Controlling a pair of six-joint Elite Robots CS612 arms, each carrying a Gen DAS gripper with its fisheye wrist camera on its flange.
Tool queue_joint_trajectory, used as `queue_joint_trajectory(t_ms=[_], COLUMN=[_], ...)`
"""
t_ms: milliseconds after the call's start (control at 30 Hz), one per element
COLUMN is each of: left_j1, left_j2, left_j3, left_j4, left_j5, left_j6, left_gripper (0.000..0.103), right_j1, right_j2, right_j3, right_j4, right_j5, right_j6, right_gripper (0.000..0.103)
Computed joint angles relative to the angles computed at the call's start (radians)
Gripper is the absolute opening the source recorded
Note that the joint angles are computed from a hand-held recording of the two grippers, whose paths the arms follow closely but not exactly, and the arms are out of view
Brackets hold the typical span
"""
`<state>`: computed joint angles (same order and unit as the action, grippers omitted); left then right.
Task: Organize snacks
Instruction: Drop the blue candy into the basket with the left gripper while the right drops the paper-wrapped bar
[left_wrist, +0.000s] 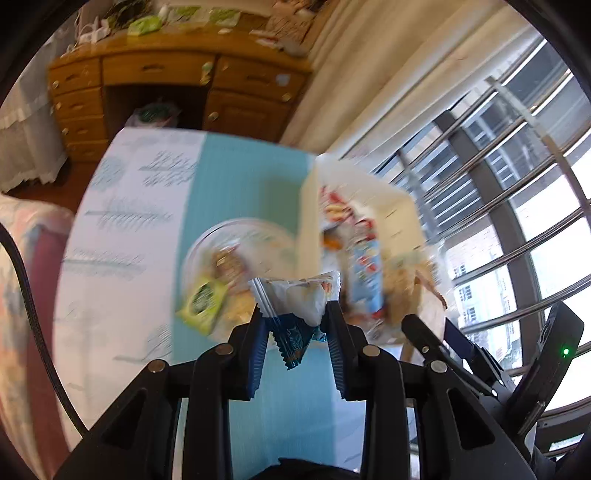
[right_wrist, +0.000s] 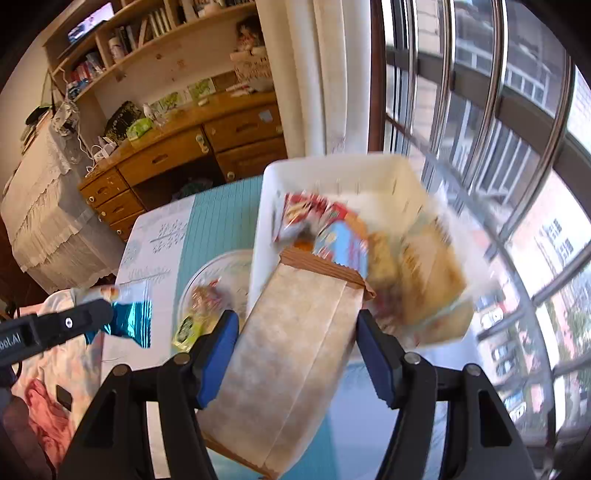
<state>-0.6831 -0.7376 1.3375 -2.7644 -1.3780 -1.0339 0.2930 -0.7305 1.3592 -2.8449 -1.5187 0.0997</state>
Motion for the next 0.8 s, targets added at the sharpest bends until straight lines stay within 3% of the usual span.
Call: queue_joint_trajectory(t_ms=[233, 367, 600, 667, 733, 800], left_j1=[-0.016, -0.017, -0.022, -0.022, -0.022, -0.023], left_j2=[0.09, 0.145, 0.197, 0.199, 0.199, 0.191], left_j3=[-0.137, -0.236, -0.328, -0.337, -0.344, -0.331], left_j4=[-0.045, -0.017, 0.017, 0.036, 0.063, 0.062], left_j5=[0.048, 0.048, 0.06, 0.06, 0.066, 0.081], left_j6=[0.04, 0.07, 0.079, 0.069, 0.05, 0.042], left_gripper=[0.029, 0.029, 0.03, 0.038, 0.058, 0.06], right_j1=[-0.036, -0.051, -0.075, -0.079, -0.08, -0.083], right_j2=[0.022, 0.036, 0.054, 0.06, 0.066, 0.067], right_j3=[-0.025, -0.05, -0.091, -0.105, -0.121, -0.125], right_j4=[-0.106, -0.138, -0.107, -0.082, -0.039, -0.028], right_j5=[0.029, 0.052, 0.112, 0.117, 0.106, 0.111], right_j6=[-0.13, -0.182, -0.224, -0.22, -0.217, -0.2], right_gripper=[0.065, 0.066, 0.066, 0.066, 0.073, 0.082])
